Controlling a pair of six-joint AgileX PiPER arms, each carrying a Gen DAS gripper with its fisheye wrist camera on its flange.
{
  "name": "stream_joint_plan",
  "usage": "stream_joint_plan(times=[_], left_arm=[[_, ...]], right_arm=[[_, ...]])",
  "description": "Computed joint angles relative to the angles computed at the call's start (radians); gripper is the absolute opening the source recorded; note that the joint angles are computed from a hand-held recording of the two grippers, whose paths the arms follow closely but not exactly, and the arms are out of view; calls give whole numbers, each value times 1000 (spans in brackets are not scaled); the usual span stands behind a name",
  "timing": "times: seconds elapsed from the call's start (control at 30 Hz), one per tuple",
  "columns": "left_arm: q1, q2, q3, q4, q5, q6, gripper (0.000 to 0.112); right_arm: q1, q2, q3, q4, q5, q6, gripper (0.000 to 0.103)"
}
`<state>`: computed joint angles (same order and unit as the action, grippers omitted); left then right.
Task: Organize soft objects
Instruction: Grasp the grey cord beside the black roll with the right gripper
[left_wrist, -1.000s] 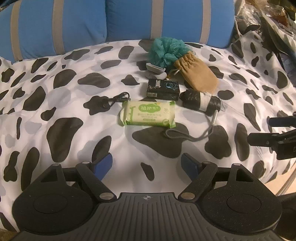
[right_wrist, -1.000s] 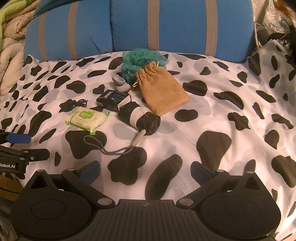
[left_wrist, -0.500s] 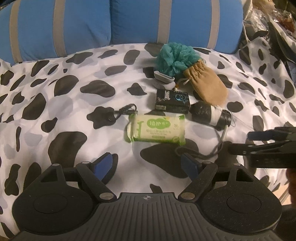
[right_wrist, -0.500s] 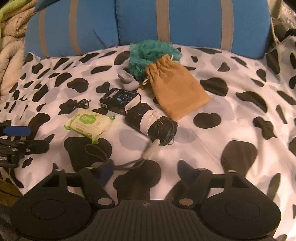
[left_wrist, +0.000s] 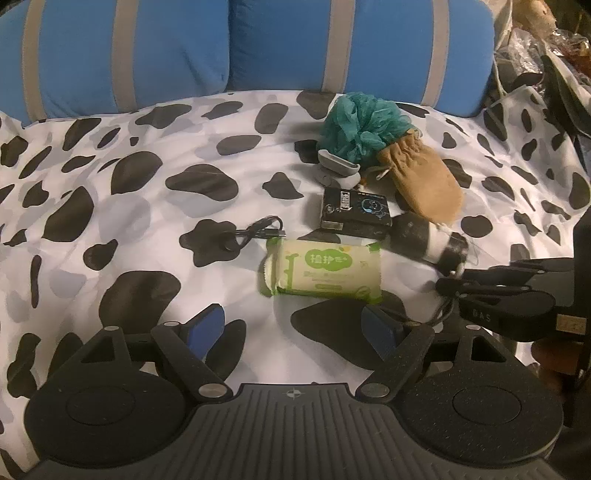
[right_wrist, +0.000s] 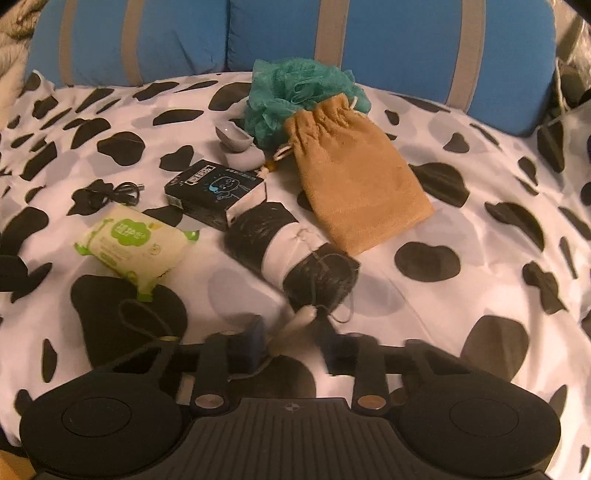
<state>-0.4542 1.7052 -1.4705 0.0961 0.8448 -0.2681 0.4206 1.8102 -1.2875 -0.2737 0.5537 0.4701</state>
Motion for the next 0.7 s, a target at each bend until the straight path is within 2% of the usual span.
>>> stream_joint_plan(times=[0.03,0.1,0.3,0.47,0.6,0.7], left_arm=[[1,1,0,-5,-4,0,82],[1,0,2,-18,-17,0,82],[-21,-20,47,-19,-120,5,82],[-53,-4,66,40,-190,-2,82],[-60,42,50,61,-210,-4,82],[-60,89,18,86,-196,-21,82]], right_arm=[[2,-2,0,-6,2,0,11],[3,-8,-1,0,11,-14,11],[-17,-48,10,84,20,-101,11],[-50,-101,43,167,23,-185,11],[-93,-150,74,238,36,-254,11],[-115,-183,96,240,41,-273,11]])
